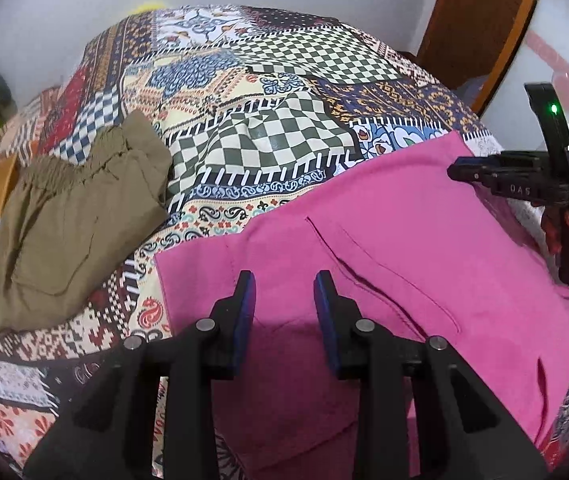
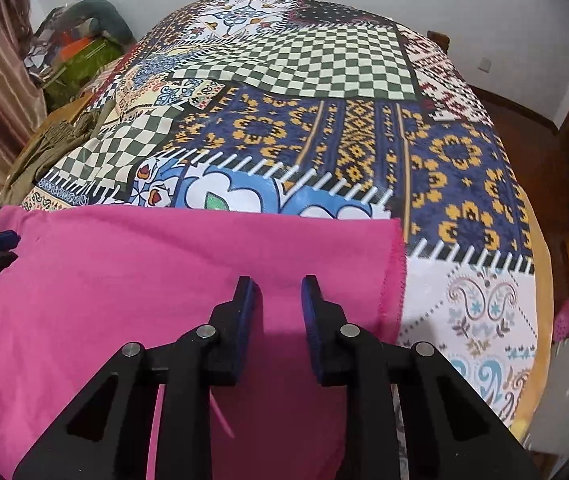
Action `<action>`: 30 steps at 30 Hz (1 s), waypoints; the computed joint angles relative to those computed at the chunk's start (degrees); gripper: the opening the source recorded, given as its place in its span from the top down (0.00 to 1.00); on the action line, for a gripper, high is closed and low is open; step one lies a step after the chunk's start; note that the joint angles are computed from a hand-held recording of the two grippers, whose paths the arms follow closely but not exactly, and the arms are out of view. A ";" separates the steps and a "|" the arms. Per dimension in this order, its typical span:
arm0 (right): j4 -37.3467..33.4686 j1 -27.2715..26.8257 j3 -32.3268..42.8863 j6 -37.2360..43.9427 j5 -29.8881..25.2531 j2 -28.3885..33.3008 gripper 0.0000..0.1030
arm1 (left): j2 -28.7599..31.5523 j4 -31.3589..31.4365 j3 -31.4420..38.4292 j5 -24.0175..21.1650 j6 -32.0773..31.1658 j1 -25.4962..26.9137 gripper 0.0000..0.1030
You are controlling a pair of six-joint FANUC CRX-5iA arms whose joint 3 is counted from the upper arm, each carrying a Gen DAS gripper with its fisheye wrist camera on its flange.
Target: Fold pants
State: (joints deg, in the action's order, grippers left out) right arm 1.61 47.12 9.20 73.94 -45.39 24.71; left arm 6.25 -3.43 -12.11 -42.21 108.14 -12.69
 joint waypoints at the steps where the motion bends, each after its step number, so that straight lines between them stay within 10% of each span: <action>1: 0.84 0.22 0.33 -0.41 -0.77 0.13 0.78 | -0.18 1.07 -0.23 -0.06 -0.23 0.50 0.70; 30: 1.08 0.17 -8.52 -4.23 -0.79 -8.50 0.64 | -1.22 -9.73 4.53 -7.34 9.69 -1.07 0.69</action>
State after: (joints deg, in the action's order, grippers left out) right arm 2.69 47.29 0.68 69.71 -46.18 16.22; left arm 5.03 -13.16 -7.57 -49.55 117.83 -13.76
